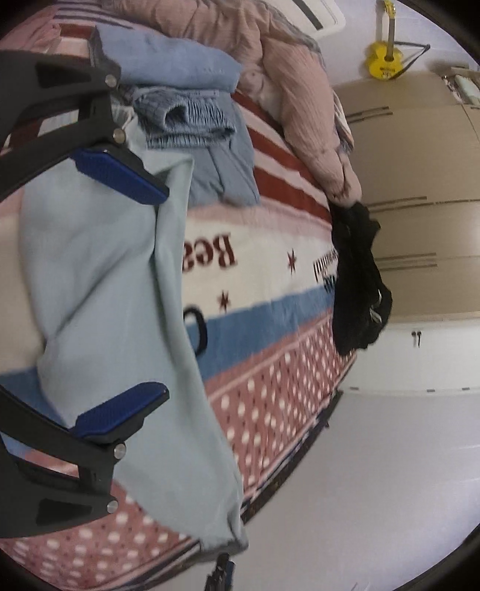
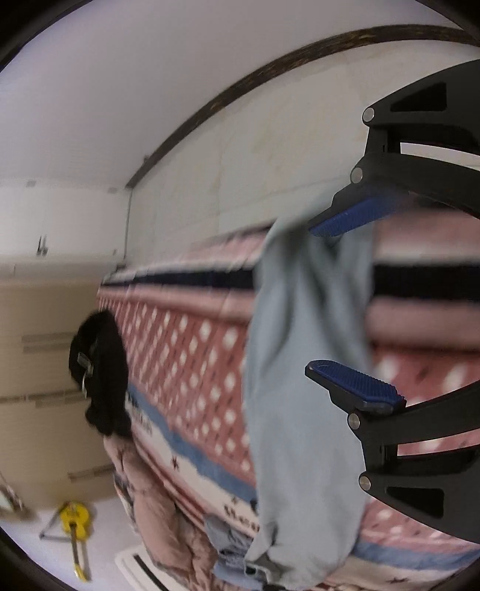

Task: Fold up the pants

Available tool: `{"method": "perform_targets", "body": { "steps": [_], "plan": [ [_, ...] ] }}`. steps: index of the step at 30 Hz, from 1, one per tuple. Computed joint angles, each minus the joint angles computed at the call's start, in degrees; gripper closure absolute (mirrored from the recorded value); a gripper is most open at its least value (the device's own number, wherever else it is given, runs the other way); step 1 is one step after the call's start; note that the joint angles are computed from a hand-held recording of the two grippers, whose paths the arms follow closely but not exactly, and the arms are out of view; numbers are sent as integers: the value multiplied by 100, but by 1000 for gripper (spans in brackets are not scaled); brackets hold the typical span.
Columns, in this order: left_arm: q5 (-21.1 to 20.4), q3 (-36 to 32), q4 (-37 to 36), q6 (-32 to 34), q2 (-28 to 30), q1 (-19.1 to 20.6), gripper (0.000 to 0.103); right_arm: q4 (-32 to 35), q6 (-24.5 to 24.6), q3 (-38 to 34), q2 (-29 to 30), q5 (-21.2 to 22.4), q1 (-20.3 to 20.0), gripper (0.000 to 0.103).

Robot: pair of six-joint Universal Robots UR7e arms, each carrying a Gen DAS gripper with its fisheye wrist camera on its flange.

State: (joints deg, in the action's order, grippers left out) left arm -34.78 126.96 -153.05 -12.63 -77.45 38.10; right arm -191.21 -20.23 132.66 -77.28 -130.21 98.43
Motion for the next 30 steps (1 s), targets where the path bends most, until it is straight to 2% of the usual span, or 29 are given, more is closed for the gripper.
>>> {"method": "perform_targets", "body": {
  "steps": [3,6,7,9,11,14,17,22,24,26,29,30],
  "plan": [
    [2,35,25,-25,70,-125,8,-80,-26,229,-230,-107,-333,37],
    [5,17,143,-121,146,-136,8,58,3,338,-338,45,-642,38],
    [-11,7,190,-181,167,-122,8,29,13,350,-295,29,-745,42],
    [-45,11,246,-253,170,-95,8,-215,53,329,-143,-199,-868,63],
    [-23,22,278,-276,183,-77,8,-279,157,344,-188,-121,-1039,102],
    [36,23,319,-270,199,-80,8,-635,142,432,-340,74,-1176,103],
    [43,9,347,-281,192,-68,8,-817,90,520,-693,239,-1141,103],
    [35,4,347,-322,158,-97,8,-567,50,391,-1100,-5,-786,103],
    [48,-4,353,-303,153,-107,8,-430,123,312,-1219,-44,-658,103],
    [68,-24,356,-278,160,-103,8,-122,226,63,-1192,-264,-553,103],
    [53,-83,300,-214,206,-38,8,781,681,-359,-1085,-496,-660,102],
    [54,-101,267,-185,229,-10,8,845,730,-481,-960,-591,-728,101]
  ]
}}
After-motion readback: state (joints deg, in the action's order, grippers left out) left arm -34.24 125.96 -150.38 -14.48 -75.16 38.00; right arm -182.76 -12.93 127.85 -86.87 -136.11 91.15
